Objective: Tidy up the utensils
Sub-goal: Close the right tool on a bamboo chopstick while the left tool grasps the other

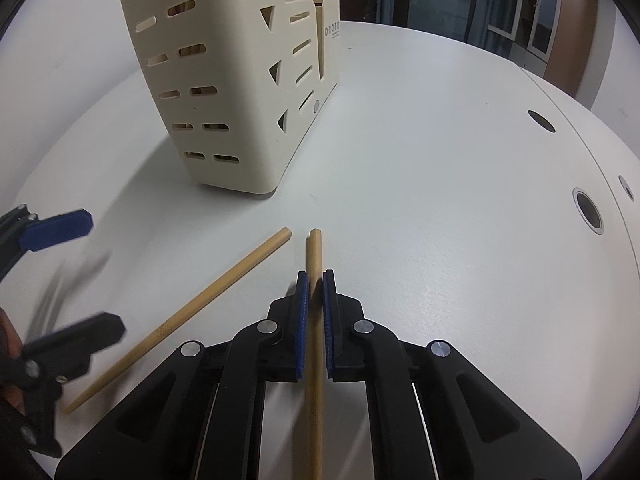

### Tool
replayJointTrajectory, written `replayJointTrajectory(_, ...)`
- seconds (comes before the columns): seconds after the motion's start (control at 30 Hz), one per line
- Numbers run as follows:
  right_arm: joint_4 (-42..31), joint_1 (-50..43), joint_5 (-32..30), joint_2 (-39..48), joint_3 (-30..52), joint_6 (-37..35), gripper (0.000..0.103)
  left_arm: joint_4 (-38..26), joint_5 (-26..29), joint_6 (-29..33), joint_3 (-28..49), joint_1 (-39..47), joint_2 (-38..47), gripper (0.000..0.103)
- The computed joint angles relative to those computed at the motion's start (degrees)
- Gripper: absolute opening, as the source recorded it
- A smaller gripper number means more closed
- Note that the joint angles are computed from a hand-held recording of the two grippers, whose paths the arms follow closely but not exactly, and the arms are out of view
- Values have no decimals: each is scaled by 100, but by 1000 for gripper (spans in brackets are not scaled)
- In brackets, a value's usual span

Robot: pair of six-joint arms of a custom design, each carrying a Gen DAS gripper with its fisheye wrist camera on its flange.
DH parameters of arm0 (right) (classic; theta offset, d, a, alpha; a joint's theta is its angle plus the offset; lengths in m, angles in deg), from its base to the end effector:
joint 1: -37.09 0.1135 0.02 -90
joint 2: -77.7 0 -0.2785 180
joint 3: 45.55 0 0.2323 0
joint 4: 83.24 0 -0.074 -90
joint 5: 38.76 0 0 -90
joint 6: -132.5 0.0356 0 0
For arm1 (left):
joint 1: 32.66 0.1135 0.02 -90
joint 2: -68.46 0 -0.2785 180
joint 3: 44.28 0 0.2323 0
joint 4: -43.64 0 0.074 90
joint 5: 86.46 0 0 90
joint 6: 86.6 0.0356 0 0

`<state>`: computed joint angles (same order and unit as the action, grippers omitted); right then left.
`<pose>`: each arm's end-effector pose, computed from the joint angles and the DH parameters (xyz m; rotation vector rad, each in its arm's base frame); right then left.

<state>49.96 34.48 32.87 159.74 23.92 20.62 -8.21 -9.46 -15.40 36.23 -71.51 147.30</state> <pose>0.2633 -0.0008 0.2460 -0.5367 2.4886 0.2542 0.2137 -0.1618 0.3100 0.3233 2.4028 -0.1812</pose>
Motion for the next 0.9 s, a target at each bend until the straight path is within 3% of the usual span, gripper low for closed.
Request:
replayJointTrajectory(0.17,-54,15,-16,-16,10,9,8,-332,56,250,417,-17,472,74)
replayJointTrajectory(0.43,-207,-378,-213,65,124,-238,8,-972,223,726,1286,82,1272,57)
replayJointTrajectory(0.57,-220,-458,-250,143,189,-317,8,-1160,171,712,1498,87,1510,40)
replayJointTrajectory(0.67,-209,-504,-285,200,228,-332,8,-1186,198,801,1524,74,1554,37)
replayJointTrajectory(0.83,-142,-485,-269,172,169,-316,8,-1433,348,883,1792,74,1701,22)
replayJointTrajectory(0.9,-115,-482,-251,159,149,-331,8,-1445,432,864,1841,104,1748,10)
